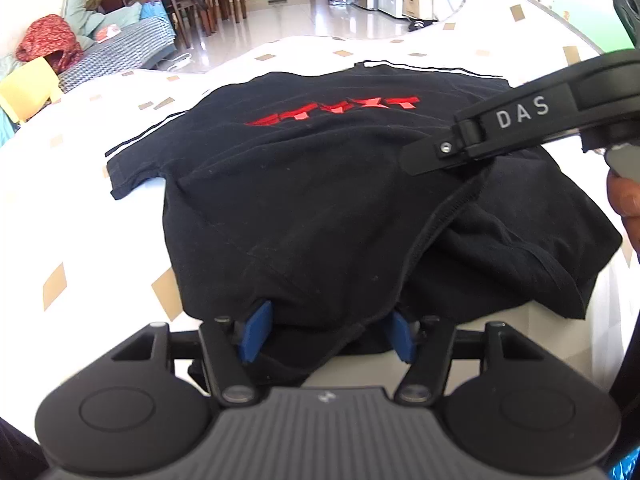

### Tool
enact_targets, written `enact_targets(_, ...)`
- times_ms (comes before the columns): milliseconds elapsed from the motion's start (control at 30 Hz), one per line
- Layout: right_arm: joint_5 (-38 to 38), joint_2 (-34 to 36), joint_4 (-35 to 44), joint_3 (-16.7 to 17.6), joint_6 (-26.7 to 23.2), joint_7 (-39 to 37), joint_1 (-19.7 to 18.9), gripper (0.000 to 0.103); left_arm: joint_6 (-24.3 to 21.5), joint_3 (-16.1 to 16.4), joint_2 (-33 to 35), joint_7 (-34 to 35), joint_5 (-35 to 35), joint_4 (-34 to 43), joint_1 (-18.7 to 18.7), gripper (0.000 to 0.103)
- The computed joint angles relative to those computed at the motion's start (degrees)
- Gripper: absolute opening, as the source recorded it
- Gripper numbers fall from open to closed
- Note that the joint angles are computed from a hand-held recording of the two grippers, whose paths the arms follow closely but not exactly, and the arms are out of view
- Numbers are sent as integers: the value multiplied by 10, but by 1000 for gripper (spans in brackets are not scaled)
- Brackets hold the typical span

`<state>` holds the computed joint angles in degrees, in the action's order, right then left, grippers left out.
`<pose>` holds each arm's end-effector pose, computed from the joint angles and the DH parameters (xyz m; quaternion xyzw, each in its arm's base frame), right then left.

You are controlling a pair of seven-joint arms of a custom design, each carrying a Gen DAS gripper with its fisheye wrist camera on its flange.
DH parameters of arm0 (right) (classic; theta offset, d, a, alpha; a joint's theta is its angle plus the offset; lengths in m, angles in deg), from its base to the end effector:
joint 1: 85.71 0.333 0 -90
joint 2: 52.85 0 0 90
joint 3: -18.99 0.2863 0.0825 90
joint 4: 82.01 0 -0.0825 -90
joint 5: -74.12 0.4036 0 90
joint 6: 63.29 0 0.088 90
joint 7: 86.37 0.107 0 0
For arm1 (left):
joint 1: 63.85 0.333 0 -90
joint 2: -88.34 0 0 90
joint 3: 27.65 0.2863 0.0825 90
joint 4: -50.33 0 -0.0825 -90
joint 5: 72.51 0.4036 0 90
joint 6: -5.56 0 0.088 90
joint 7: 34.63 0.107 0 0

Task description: Fold clothes

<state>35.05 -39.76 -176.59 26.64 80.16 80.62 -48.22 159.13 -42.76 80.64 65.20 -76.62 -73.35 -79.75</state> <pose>0.4877 0.4852 0.5138 -0.6023 0.6959 -0.1680 0.3531 0.4944 -0.2995 0.4913 -0.4129 0.8526 -0.2690 0.1739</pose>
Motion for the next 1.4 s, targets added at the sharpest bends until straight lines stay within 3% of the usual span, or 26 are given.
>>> enact_targets(233,-8,-5,-3,-1,-14,21,0,30,24,-4,4,-105,49,4,18,52)
enact_targets(400,-10,-5,-1,2,-17,14,1,31,14,-8,15,-176,110,17,30,52)
enact_targets(1100,16,10,14,2,-16,-2,2,36,7,-4,43,-209,191,37,14,55)
enact_targets(1267,25,12,16,0,-17,-8,2,36,8,-1,50,-218,189,44,11,50)
enact_targets(1400,25,10,13,-1,-17,-7,2,36,13,3,53,-225,180,47,11,41)
